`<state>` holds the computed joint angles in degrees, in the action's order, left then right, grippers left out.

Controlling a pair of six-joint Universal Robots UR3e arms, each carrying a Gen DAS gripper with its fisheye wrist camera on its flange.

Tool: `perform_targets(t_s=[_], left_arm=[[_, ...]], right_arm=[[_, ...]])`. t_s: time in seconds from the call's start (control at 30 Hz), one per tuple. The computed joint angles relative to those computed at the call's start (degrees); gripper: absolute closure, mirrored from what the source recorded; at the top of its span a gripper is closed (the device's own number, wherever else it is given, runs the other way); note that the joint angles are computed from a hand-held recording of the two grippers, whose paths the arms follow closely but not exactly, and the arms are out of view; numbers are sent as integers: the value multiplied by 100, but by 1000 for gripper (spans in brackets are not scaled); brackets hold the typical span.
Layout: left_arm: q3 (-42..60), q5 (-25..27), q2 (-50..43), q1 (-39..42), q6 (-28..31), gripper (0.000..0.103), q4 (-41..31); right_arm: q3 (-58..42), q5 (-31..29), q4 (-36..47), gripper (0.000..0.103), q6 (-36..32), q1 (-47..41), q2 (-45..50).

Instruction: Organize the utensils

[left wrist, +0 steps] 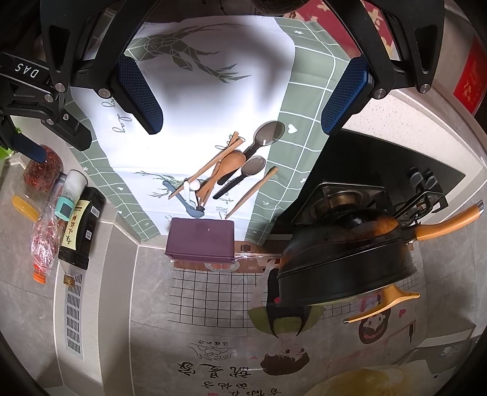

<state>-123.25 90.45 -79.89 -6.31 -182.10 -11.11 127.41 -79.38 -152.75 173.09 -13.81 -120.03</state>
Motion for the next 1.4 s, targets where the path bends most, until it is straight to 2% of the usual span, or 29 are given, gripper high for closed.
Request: perform_targets(t_s=[0.23,0.4,0.5,0.7,1.0,1.1,1.17,1.27,1.4], left_arm=[[137,6,-93,-42,-18,0,-53],[564,-350,-416,149,77,0,-252],[997,-773,-789,353,260,0,-450],[2283,-868,-1931,384,697,0,-787],[5112,-1369,-3813,464,998,0,-2279],[5910,-1503,-4311,495,1005,0,-2723],[6293,-1564,-4563,513,1029,0,-2977],[6878,-1694,-4919,531,1227,0,-3464],[7438,-1776,-5320,568,1397,0,-3719]], right_arm=[[-63,-93,-96,0,12,116,137],[-328,-100,-251,0,29,135,512],[-634,-72,-398,0,23,115,891],[-1681,-169,-413,0,24,206,1966],[-4206,-248,634,2,-46,359,4054],[-5252,-59,1339,18,-223,359,4750],[-6247,116,1990,33,-411,393,5411],[-7650,218,2735,36,-580,507,6385],[-10050,324,3854,42,-615,636,7957]])
